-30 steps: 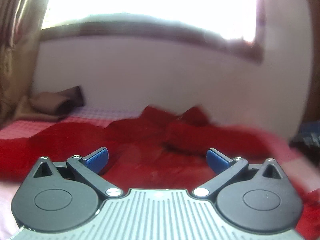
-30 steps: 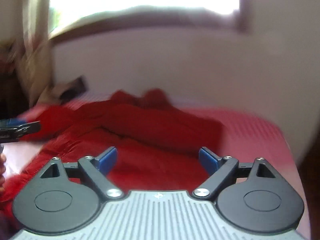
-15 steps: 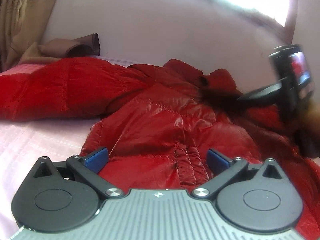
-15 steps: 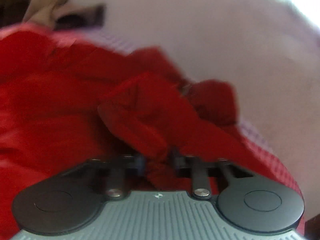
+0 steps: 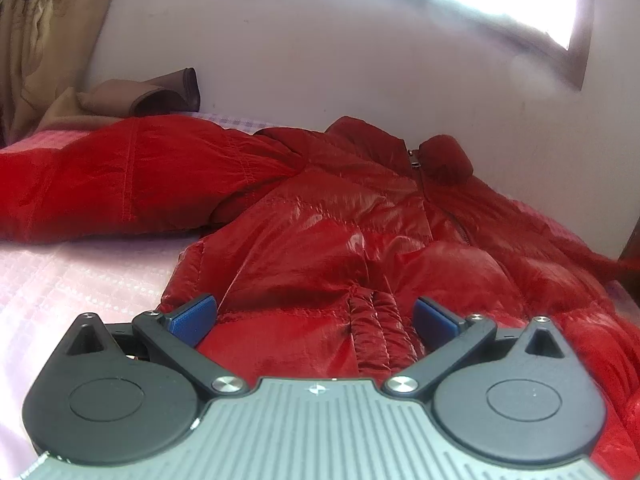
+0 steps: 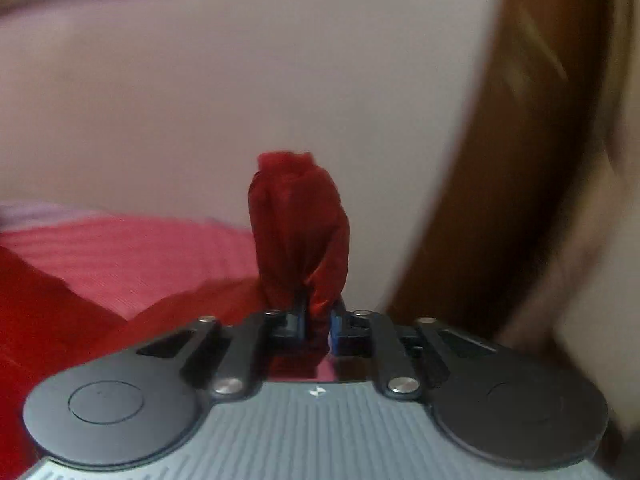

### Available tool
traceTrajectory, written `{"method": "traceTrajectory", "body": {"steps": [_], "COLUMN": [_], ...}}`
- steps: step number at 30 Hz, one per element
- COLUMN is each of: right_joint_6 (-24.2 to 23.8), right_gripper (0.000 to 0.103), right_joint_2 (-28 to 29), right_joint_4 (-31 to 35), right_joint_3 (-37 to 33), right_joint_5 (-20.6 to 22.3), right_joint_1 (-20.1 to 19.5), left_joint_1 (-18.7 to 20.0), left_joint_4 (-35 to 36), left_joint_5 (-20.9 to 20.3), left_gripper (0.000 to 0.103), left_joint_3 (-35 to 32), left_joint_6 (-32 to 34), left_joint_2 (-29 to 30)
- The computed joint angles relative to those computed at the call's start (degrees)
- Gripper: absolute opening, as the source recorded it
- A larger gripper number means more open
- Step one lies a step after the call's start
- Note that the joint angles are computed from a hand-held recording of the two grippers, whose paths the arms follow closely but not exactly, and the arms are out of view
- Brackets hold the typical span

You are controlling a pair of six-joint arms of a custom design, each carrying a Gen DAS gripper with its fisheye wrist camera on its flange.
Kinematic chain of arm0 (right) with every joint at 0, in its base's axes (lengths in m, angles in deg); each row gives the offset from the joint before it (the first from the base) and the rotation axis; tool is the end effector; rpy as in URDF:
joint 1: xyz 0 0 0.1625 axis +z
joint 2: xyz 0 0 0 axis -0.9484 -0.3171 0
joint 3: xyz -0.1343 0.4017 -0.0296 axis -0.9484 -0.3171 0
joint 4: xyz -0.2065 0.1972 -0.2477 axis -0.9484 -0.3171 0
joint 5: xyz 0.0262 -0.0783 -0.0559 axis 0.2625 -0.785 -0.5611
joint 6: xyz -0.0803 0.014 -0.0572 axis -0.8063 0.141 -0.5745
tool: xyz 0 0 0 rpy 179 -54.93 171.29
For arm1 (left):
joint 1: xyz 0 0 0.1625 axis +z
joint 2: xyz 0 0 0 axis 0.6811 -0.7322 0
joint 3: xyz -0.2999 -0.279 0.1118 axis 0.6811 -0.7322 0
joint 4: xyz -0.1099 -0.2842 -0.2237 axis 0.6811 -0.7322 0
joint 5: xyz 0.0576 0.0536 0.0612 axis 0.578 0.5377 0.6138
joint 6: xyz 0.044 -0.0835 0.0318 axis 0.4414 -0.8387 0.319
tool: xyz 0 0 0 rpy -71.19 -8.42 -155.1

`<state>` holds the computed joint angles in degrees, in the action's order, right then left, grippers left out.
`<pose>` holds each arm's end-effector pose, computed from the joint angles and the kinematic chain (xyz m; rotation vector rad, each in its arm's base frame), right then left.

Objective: Fold large clothes

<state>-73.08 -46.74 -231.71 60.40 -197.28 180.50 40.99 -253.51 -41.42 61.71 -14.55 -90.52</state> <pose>0.2279 -0.5263 0.2316 0.0171 -1.8461 1.1169 0.1361 -0.3736 0.5581 0.3233 2.2253 -1.2971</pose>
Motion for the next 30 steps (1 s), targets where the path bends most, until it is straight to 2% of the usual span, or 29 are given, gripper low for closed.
{"method": "traceTrajectory", "body": {"steps": [1, 2, 4, 5, 6, 7, 8, 9, 10, 11, 14, 17, 20, 21, 22, 24, 25, 27, 30], "right_joint_6": [4.9, 10.6, 17.8, 21.2, 25.1, 27.7, 29.5, 31.1, 32.0, 32.1, 34.0, 36.0, 34.9, 34.6, 34.2, 35.1, 36.2, 34.9, 35.1], "right_gripper": [0.029, 0.032, 0.034, 0.035, 0.035, 0.041, 0.058, 0.069, 0.086, 0.089, 0.089, 0.089, 0.089, 0.089, 0.088, 0.056, 0.046, 0.041, 0.042], "right_joint_2": [-2.0, -4.0, -7.0, -8.5, -10.7, -12.7, -14.1, -14.5, -14.3, -13.8, -10.9, -8.4, -4.4, -3.1, -2.9, -3.1, -3.2, -2.1, -1.9], "right_joint_4": [0.3, 0.2, -2.6, -2.9, -2.9, -2.4, -2.2, -2.9, -3.8, -4.6, -4.0, -5.2, -9.0, -8.0, -7.2, -5.8, -5.9, -4.8, -4.6], "right_joint_3": [3.7, 8.0, 16.2, 20.1, 25.4, 29.7, 33.7, 37.0, 39.9, 42.1, 44.6, 46.8, 47.5, 44.8, 44.2, 43.8, 44.6, 43.0, 42.3], "right_joint_5": [0.7, 2.9, 8.1, 11.6, 17.6, 23.5, 29.2, 33.5, 36.9, 39.2, 39.3, 43.4, 45.8, 44.3, 43.1, 45.0, 44.6, 43.4, 43.7], "right_joint_1": [-1.0, -2.2, -2.8, -2.6, -2.4, -2.4, -2.4, -2.2, -1.5, -0.8, 3.0, 3.3, 2.8, 4.5, 5.5, 5.7, 6.2, 6.3, 6.3], "left_joint_1": [-0.1, -0.4, -0.7, -1.0, -1.3, -1.5, -1.7, -1.9, -2.3, -2.8, -4.6, -5.3, -3.5, -3.0, -1.5, 1.9, 2.8, 5.6, 8.1], "left_joint_4": [0.5, 1.1, 2.8, 4.2, 5.6, 7.6, 9.4, 10.7, 12.2, 13.8, 18.6, 26.8, 34.2, 36.6, 39.4, 45.1, 47.1, 49.4, 49.4], "left_joint_5": [0.1, 0.3, 0.4, 0.5, 0.6, 0.3, 0.1, 0.0, 0.0, 0.4, 2.7, 5.3, 5.0, 5.5, 3.8, -0.5, -1.2, -3.8, -8.3], "left_gripper": [0.103, 0.103, 0.103, 0.103, 0.103, 0.103, 0.103, 0.103, 0.103, 0.103, 0.103, 0.103, 0.103, 0.103, 0.103, 0.103, 0.102, 0.100, 0.100], "left_joint_3": [-0.2, -0.4, -1.1, -1.6, -2.1, -2.8, -3.3, -3.7, -4.2, -4.6, -6.0, -8.5, -10.7, -11.2, -12.2, -14.3, -14.8, -15.0, -14.6], "left_joint_6": [0.2, 0.3, 0.2, 0.0, -0.3, -0.8, -1.2, -1.5, -2.0, -2.7, -3.8, -5.0, -7.2, -8.0, -8.8, -10.1, -10.3, -10.1, -8.7], "left_joint_2": [0.1, 0.1, 0.1, -0.1, -0.3, -0.8, -1.4, -2.0, -2.9, -3.9, -7.0, -10.3, -13.1, -14.0, -14.4, -14.5, -14.5, -14.2, -14.2]}}
